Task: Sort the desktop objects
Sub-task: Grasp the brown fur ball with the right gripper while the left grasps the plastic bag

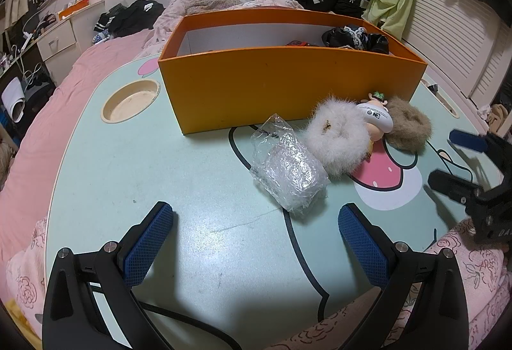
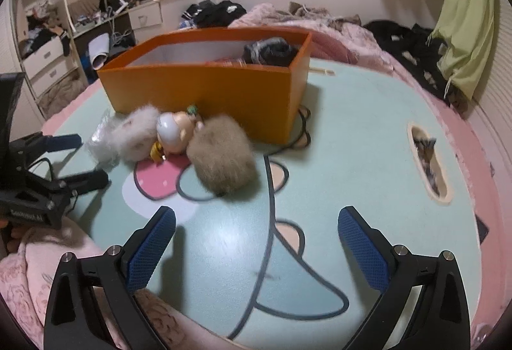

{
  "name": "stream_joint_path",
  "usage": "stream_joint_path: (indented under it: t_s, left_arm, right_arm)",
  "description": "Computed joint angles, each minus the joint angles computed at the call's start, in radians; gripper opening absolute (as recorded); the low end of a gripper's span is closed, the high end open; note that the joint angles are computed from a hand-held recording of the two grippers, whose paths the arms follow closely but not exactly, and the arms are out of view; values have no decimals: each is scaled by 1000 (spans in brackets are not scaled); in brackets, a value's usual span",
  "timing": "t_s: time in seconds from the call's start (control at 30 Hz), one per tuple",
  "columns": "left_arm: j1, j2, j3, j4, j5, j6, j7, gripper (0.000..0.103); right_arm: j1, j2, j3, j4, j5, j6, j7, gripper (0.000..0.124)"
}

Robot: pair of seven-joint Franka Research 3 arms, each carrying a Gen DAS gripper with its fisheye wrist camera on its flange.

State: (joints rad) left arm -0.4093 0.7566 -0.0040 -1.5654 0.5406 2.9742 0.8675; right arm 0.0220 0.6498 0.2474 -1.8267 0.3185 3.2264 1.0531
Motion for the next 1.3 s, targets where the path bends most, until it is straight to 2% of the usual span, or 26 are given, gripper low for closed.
stream_joint_path:
  t_s: [0.07,0.13,0.23,0.3,0.33,0.37,0.4,0.5,0.57,0.6,0.67,0.73,0.77,0.9,0.97,1.03,1.07,1.13,1.23,1.3]
  left_arm:
    - [2,1,-3,4,-2,-4,4,103]
    - [2,0,-2,3,-3,-3,4,103]
    - [1,0,-2,3,-3,-3,4,103]
    - [1,0,-2,3,-4,-3,4,103]
    - [0,0,-1,3,-3,-2,3,103]
    - [0,0,-1,3,-4,-2,3,103]
    - [0,0,-1,3,-3,-2,3,103]
    - [2,-5,-3,-2,-6,6,1,103]
    - [18,-11,-13,-21,-16,44,-2,103]
    - [30,-15,-22,-33,-25,69,-2,103]
    - [80,-19,-70,-58,-58,121,21,103]
    - [149,-15,-150,-62,-105,132,68,102]
    - [168,-14,-171,-64,-128,142,79,102]
    - [179,-14,-183,-60,-186,192,92,92]
    - [189,-2,-201,-36,-198,180,116,79]
    - [205,12,-230,-13,-210,142,150,57]
    - [235,20,-267,-13,-221,143,178,55]
    - [282,24,-322,-41,-239,192,217,39]
    - [280,0,-311,-100,-240,261,231,27]
    - [273,-11,-301,-119,-225,274,245,26]
  right_arm:
    - [17,6,-10,26,-10,-7,-4,101]
    - [97,27,-91,87,-15,-38,20,101]
    - [191,76,-197,199,-40,-159,64,91]
    - [215,104,-227,245,-60,-209,84,79]
    - [189,113,-198,256,-81,-224,84,61]
    - [140,109,-134,249,-32,-218,16,42]
    - [115,103,-105,230,-27,-195,0,34]
    - [33,80,-4,153,18,-106,-72,33]
    - [-52,70,99,101,38,-25,-131,33]
    - [-74,69,126,86,39,4,-140,33]
    - [-87,65,144,69,33,37,-131,33]
    - [-72,68,123,81,21,16,-111,33]
    - [-60,70,109,87,17,6,-104,33]
    - [-60,74,109,93,10,1,-94,33]
    - [-63,78,111,99,11,-8,-88,33]
    - [-71,80,119,100,14,-11,-88,33]
    - [-71,82,119,104,15,-14,-86,33]
    - [-78,83,126,100,17,-11,-89,33]
    - [-79,84,127,99,18,-9,-90,33]
    - [-81,84,128,99,17,-9,-90,33]
